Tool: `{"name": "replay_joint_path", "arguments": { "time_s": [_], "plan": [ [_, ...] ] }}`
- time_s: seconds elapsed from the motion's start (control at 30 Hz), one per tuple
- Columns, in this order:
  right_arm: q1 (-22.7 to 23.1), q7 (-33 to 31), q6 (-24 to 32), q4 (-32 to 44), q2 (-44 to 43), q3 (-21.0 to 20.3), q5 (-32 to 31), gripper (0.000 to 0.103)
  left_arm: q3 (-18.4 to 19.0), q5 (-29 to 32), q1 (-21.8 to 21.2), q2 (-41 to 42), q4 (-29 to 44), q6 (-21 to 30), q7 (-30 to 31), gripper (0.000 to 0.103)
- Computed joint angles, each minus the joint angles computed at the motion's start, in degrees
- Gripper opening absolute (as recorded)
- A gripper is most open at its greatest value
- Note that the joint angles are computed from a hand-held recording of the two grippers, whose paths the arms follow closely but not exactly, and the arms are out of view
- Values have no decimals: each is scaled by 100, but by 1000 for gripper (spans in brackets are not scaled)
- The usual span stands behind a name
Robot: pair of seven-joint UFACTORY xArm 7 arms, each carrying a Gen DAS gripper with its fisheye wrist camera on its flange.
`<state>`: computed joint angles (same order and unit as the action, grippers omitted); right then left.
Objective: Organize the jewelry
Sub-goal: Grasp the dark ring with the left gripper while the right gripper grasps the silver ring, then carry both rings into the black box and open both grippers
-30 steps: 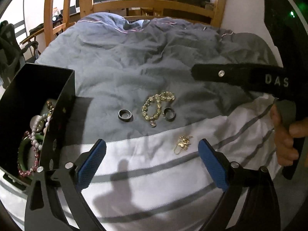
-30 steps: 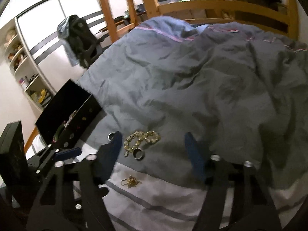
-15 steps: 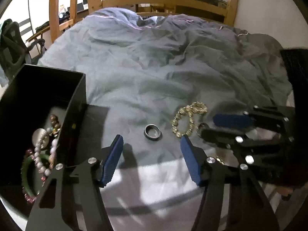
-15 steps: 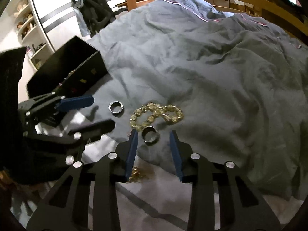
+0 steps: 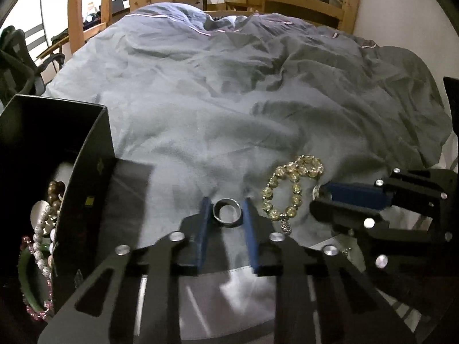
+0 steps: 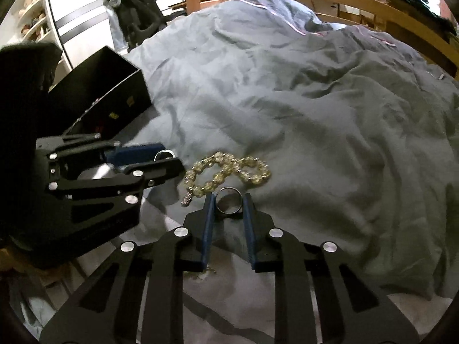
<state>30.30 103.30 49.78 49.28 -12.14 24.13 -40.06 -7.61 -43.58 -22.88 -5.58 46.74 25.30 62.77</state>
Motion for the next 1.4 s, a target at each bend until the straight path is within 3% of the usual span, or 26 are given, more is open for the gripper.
{"name": "replay_joint_path", "arguments": {
  "time_s": [0.3,0.53,1.0,1.4],
  "plan": [
    [-74,215,181,-18,-228,95,-86,20,3,-39,-18,-136,-32,21,-74,20],
    [47,332,731,218,-278,318,-27,20,166,-16,-82,-651,-296,186,-230,20],
    [655,490,2256,1258,43,691,10,20,798,221,-92,-2000,-738,988,-486,20],
    [1297,428,3244,2326,676,581,-318,20,1107,629,11,-2524,-814,905,-624,20]
  ]
}}
